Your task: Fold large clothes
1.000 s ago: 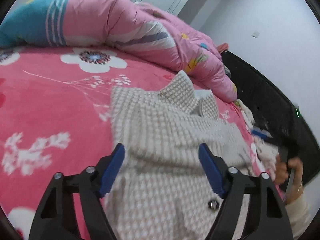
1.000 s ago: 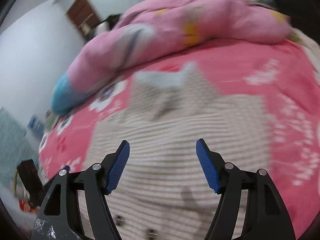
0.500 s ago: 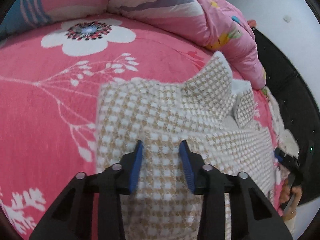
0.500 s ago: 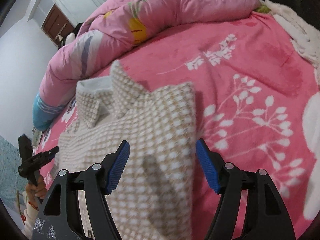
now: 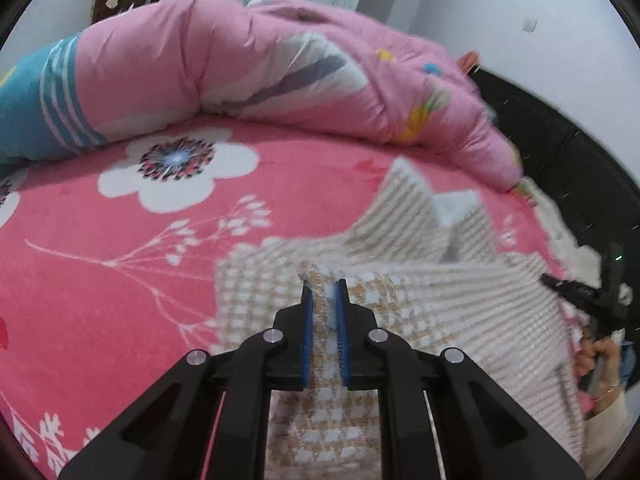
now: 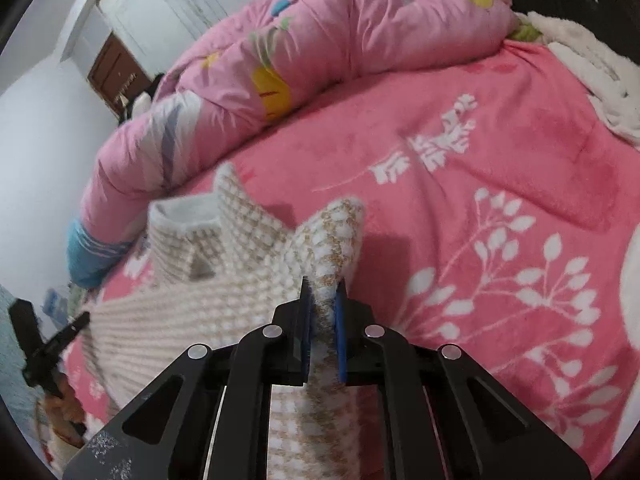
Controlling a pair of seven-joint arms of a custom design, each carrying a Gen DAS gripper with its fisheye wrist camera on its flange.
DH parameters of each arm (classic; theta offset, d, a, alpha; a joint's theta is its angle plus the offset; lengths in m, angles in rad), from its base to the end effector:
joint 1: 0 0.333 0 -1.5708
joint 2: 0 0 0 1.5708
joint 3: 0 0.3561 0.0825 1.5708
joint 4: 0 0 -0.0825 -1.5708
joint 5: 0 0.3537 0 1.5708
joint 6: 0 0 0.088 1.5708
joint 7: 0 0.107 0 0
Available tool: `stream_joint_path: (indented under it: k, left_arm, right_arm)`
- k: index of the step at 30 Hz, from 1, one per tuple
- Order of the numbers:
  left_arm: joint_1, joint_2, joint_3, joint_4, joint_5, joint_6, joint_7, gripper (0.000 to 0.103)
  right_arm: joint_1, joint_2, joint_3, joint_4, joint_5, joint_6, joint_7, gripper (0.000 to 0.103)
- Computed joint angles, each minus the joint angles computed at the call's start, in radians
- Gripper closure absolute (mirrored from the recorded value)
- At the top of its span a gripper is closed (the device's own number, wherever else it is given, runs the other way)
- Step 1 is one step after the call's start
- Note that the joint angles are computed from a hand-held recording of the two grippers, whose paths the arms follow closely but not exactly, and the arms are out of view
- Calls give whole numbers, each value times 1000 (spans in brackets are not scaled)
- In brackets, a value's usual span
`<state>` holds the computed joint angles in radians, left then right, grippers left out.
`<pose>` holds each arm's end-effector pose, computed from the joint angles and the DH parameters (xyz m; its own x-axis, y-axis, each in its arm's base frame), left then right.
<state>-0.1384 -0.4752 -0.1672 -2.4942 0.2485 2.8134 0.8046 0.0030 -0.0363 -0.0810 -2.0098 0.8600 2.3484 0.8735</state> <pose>0.3782 -0.1449 0.5910 0.1359 -0.9591 0.2481 -0.6785 -0.2726 -0.6822 0.5495 -0.0326 0.5664 0.2421 -0.8617 -0.4459 -0.8291 0.0550 -0.5564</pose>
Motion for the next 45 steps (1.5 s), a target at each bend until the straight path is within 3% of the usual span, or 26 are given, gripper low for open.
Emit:
stream_joint_path:
  k: [2, 6, 7, 10, 13, 16, 17, 19, 20, 22, 24, 26, 29, 31, 33, 34, 36, 38, 40, 45]
  left_arm:
    - [-7, 48, 8, -8, -14, -31, 6, 93]
    - [11, 36, -2, -52, -3, 9, -31, 86]
    - [7, 23, 3, -54, -7, 3, -31, 85]
    - [95, -54, -70, -57, 89, -20, -101, 84]
    - [95, -103, -95, -50, 152, -8, -109, 84]
    - [10, -46, -97, -6, 156, -34, -41, 83]
    - [4, -16, -119, 13, 165, -71, -37, 81]
    - [13, 72, -173, 64, 183, -224, -52, 64]
    - [-5, 96, -158, 56, 186, -233, -73, 64]
    - [-9, 74, -156, 36, 229, -214, -120, 64]
    - [-29, 48, -153, 57, 232, -271, -133, 62]
    - [-47, 14, -145, 47, 249, -253, -141, 60]
    - [-72, 12, -148, 53, 254, -203, -139, 49]
    - [-82, 81, -176, 97, 249, -268, -137, 41]
    - [-75, 152, -205, 131, 271, -332, -153, 37]
    - [-85, 142, -205, 124, 313, -337, -190, 37]
    - [-132, 76, -165, 104, 250, -343, -181, 37]
    - [-162, 3, -145, 74, 206, -348, -169, 37]
    - [-179, -95, -173, 48, 198, -425, -176, 34]
    - [-269, -266, -225, -40, 108, -519, -239, 22]
  right_arm:
    - [0, 26, 2, 6, -16, 5, 18, 92]
    - [-24, 36, -10, 27, -22, -40, 65, 60]
    - [-30, 27, -12, 28, -28, -44, 66, 58]
    - [-30, -74, -17, -30, -29, 30, -8, 50]
    - [2, -170, -26, -85, -17, 1, -147, 50]
    - [42, -217, -1, -140, -103, -41, -202, 50]
    - [49, -216, 18, -162, -152, -21, -188, 52]
    - [47, -176, 68, -200, -298, 36, -109, 52]
    - [64, -164, 58, -221, -298, 68, -122, 52]
    - [69, -164, 40, -192, -310, 27, -88, 52]
    - [57, -189, 50, -164, -396, -13, 23, 52]
    - [80, -236, 36, -177, -372, -22, -16, 52]
    - [125, -287, 32, -230, -307, -14, -78, 52]
    - [113, -248, 84, -278, -397, 52, -10, 51]
    - [125, -256, 82, -308, -402, 103, -3, 51]
    - [114, -275, 89, -299, -433, 84, 54, 51]
    - [106, -334, 86, -304, -467, 44, 116, 51]
    - [124, -435, 36, -340, -422, -5, 77, 48]
    - [115, -546, 4, -390, -404, -57, 67, 32]
    - [61, -778, -21, -525, -411, -188, 78, 23]
